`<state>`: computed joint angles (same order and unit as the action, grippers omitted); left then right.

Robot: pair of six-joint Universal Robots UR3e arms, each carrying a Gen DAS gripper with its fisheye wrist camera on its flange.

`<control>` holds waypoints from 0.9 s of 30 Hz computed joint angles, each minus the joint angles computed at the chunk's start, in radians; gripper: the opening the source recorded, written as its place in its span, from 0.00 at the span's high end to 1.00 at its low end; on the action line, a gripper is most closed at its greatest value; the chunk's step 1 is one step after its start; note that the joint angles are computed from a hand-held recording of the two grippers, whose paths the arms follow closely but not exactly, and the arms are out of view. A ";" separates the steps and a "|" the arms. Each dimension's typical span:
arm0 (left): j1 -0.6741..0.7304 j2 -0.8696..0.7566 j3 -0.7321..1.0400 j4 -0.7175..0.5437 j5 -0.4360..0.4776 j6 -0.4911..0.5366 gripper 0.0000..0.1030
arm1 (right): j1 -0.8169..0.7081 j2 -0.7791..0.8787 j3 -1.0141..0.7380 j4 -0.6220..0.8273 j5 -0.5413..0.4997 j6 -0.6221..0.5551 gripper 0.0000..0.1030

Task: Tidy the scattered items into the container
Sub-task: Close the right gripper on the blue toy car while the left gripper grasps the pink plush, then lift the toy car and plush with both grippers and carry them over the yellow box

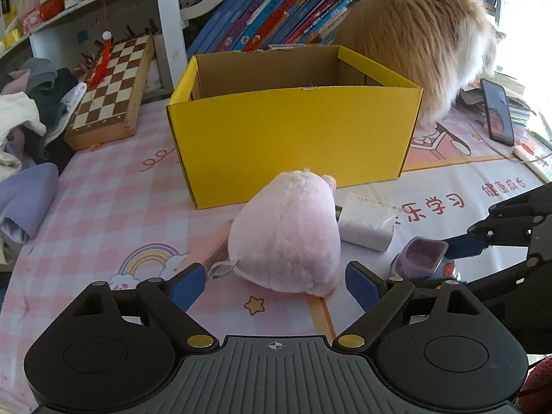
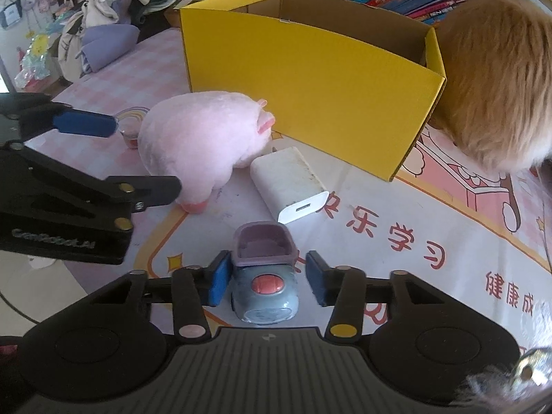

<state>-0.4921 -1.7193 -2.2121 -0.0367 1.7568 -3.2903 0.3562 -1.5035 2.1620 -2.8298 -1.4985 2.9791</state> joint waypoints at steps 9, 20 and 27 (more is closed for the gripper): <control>-0.005 -0.067 0.065 -0.001 0.007 -0.003 0.13 | -0.045 -0.009 -0.003 0.021 0.023 -0.031 0.64; -0.008 -0.159 0.143 -0.002 0.010 0.011 0.15 | -0.082 -0.022 0.010 0.027 0.052 -0.079 0.64; -0.007 -0.159 0.150 -0.016 0.003 0.010 0.31 | -0.110 -0.043 0.024 0.041 0.070 -0.090 0.64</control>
